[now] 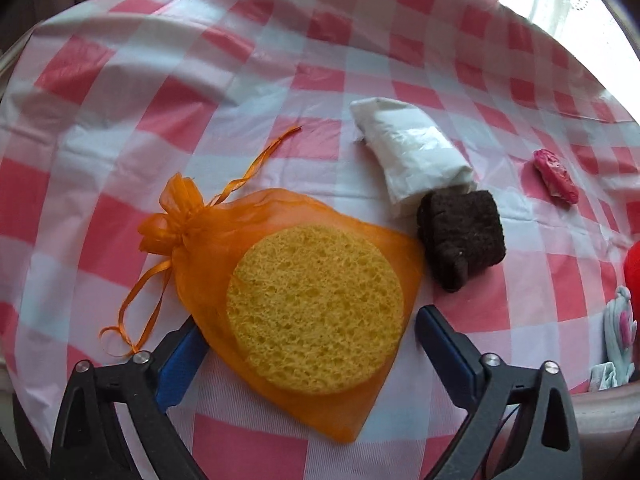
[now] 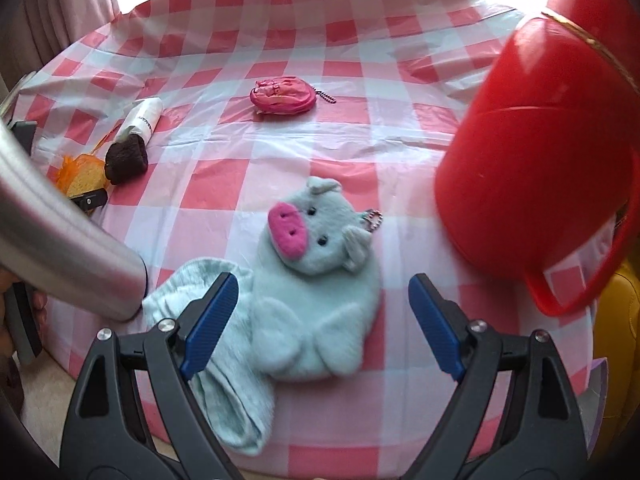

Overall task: Organize soft objects
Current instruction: 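Grasp the orange mesh bag with the left tool while the right tool grasps the blue plush pig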

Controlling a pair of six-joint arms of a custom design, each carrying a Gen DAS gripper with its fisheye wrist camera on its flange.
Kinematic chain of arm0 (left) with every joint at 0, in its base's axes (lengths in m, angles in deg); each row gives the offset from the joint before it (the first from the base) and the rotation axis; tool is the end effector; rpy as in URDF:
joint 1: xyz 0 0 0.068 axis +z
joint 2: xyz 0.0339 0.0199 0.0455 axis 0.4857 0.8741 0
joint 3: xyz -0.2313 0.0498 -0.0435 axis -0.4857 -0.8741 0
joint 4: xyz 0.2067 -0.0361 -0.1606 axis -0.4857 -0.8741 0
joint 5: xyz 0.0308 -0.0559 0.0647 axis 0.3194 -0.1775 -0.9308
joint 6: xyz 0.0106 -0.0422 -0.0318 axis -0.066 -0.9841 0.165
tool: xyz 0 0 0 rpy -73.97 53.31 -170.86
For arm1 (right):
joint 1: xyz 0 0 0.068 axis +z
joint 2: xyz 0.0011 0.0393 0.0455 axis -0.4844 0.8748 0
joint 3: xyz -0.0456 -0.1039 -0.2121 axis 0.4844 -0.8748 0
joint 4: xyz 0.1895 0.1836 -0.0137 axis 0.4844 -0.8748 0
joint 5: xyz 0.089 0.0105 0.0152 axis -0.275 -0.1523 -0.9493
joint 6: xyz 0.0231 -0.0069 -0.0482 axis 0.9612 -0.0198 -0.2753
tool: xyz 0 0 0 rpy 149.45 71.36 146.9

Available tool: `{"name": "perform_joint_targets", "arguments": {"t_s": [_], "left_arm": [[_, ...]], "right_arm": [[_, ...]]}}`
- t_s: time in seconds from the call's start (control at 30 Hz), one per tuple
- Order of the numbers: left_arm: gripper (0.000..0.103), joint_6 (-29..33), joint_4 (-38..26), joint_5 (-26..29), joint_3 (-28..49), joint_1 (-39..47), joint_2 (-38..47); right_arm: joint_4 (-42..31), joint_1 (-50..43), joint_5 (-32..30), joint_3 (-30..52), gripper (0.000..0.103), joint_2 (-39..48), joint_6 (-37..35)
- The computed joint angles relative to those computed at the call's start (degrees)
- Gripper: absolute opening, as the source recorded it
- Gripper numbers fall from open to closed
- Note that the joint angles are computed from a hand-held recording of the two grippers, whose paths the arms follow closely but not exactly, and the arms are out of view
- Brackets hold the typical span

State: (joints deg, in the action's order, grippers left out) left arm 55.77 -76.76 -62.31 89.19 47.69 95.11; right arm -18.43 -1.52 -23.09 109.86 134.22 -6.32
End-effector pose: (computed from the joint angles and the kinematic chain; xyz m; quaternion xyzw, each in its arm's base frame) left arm 0.2182 0.0730 0.0666 -0.1478 0.9573 0.0350 0.2459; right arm 0.1882 0.0936 0.1128 -0.1134 0.9606 0.0391 0.2508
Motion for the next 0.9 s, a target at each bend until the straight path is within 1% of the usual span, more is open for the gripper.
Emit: {"name": "perform_joint_targets", "arguments": {"t_s": [0.03, 0.07, 0.13, 0.3, 0.47, 0.57, 0.63, 0.67, 0.7, 0.83, 0.9], "left_arm": [[0.090, 0.6, 0.6, 0.3, -0.6, 0.0, -0.8], [0.083, 0.6, 0.8, 0.4, -1.0, -0.2, -1.5], [0.082, 0.5, 1.7, -0.1, -1.3, -0.8, -1.5], [0.082, 0.8, 3.0, 1.2, -3.4, 0.8, -3.4], [0.082, 0.4, 2.7, 4.2, -7.6, 3.6, -9.8], [0.082, 0.7, 0.7, 5.6, -11.1, 5.3, -17.3], [0.082, 1.0, -0.6, 6.8, -12.9, 6.5, -21.8], [0.082, 1.1, -1.1, 7.1, -13.3, 6.9, -23.2], [0.082, 1.1, -1.5, 7.5, -13.7, 7.2, -24.4], [0.082, 0.8, -2.4, 8.3, -14.4, 7.6, -27.1], [0.082, 0.8, -3.7, 8.9, -15.1, 8.1, -29.5]], "right_arm": [[0.5, 0.2, 0.0, 0.5, 0.089, 1.4, 0.2], [1.2, 0.2, -0.2, 1.3, 0.089, 3.4, 0.5], [2.3, 0.0, -0.5, 2.5, 0.089, 6.2, 0.7], [5.6, -0.7, -1.2, 5.5, 0.089, 13.9, 1.4], [7.7, -1.2, -1.0, 8.1, 0.089, 19.4, 1.5], [9.3, -1.1, 0.5, 8.8, 0.088, 21.3, 1.4], [10.0, -1.3, 0.7, 8.5, 0.080, 20.9, 1.3], [10.3, -1.3, 1.1, 8.1, 0.070, 20.3, 1.3], [10.2, -1.5, 1.1, 7.9, 0.063, 19.8, 1.4], [11.7, -2.1, 0.9, 5.8, 0.057, 17.7, 1.3], [12.1, -2.1, 1.6, 4.3, 0.053, 15.4, 1.7]]}}
